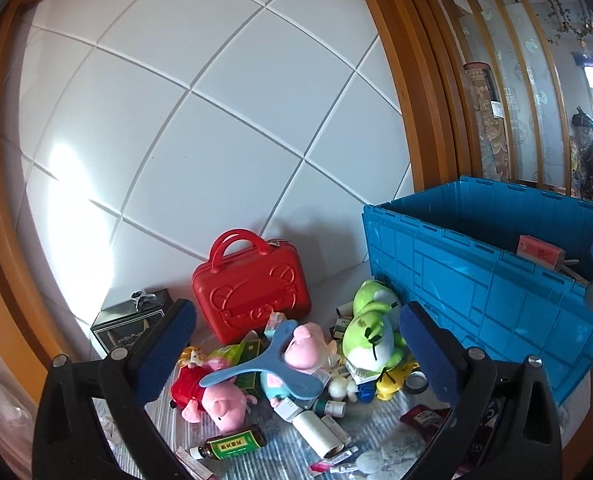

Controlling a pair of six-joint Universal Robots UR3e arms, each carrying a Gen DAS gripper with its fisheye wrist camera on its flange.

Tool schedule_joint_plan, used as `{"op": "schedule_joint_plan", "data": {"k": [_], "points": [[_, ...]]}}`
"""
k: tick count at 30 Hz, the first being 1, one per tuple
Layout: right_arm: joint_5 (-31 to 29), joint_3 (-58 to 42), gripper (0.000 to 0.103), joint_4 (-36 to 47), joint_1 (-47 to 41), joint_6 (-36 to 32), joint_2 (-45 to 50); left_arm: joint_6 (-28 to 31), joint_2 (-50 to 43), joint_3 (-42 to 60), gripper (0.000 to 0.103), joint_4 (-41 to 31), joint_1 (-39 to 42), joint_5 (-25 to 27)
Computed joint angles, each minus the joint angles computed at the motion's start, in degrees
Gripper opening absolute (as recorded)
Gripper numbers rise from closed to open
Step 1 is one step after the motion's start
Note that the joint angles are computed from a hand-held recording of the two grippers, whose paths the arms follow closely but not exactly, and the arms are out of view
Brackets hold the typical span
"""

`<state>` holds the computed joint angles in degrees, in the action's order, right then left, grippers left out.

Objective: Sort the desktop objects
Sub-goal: 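Move both open tools back toward the items on the bed, then grasp the grey fluffy plush with the left tool while the right tool grasps the maroon cap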

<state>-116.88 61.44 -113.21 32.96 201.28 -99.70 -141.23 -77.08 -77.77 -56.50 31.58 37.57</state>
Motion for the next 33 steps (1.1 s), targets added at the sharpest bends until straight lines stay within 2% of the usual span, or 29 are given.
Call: {"op": "schedule_joint_plan", "data": {"k": [2, 6, 8, 9, 11, 15, 16, 19, 21, 22, 23, 25, 27, 30, 33], "points": [[-0.6, 2.2, 0.099, -0.6, 4.0, 2.5, 3.0, 4.4, 0.7, -2.1, 0.103, -2.6, 2.7, -1.5], [4.1, 14.0, 0.099, -4.6, 7.4, 6.7, 6.1, 11.0, 1.4, -6.8, 0.103, -5.6, 4.2, -1.1], [5.6, 19.6, 0.095, -6.4, 7.9, 8.5, 7.2, 13.5, 1.8, -9.3, 0.103, -6.4, 4.4, -0.5], [7.3, 22.5, 0.093, -6.7, 7.6, 9.4, 8.0, 14.4, 2.0, -10.4, 0.103, -6.7, 4.3, 0.1], [10.2, 28.1, 0.081, -8.7, 6.3, 9.8, 8.3, 15.8, 2.3, -12.6, 0.103, -6.5, 3.6, 1.3], [12.9, 37.8, 0.077, -12.8, 3.0, 9.3, 7.5, 17.3, 2.3, -16.0, 0.103, -6.1, 1.2, 4.1], [13.5, 39.5, 0.073, -12.8, 2.1, 9.1, 6.7, 17.4, 2.4, -17.4, 0.103, -4.5, 0.3, 5.0], [12.7, 44.8, 0.070, -13.8, 0.7, 7.9, 5.1, 17.2, 2.2, -20.7, 0.103, -1.7, -2.4, 7.6], [13.1, 47.1, 0.054, -14.5, -0.2, 7.1, 4.1, 18.5, 2.1, -22.3, 0.103, -1.9, -3.6, 8.3], [13.6, 48.4, 0.028, -16.0, -0.6, 6.4, 3.8, 19.8, 1.8, -23.3, 0.103, -2.2, -4.4, 8.6], [13.5, 49.0, 0.011, -16.6, -0.8, 6.3, 4.0, 20.6, 1.6, -24.8, 0.103, -0.9, -5.2, 9.1], [13.5, 49.4, 0.011, -17.7, -1.2, 5.6, 4.5, 24.1, 0.7, -28.3, 0.103, 2.1, -7.4, 10.3], [13.3, 50.0, 0.011, -18.6, -0.8, 5.2, 2.8, 30.3, -1.5, -29.8, 0.103, 1.2, -9.5, 11.2], [11.6, 50.5, 0.011, -17.8, 0.5, 5.5, -1.1, 38.2, -6.9, -29.7, 0.103, 0.0, -14.0, 14.5], [10.0, 50.9, 0.011, -15.7, 1.1, 5.6, -4.1, 42.9, -12.8, -28.8, 0.103, 2.5, -18.3, 17.7]]}}
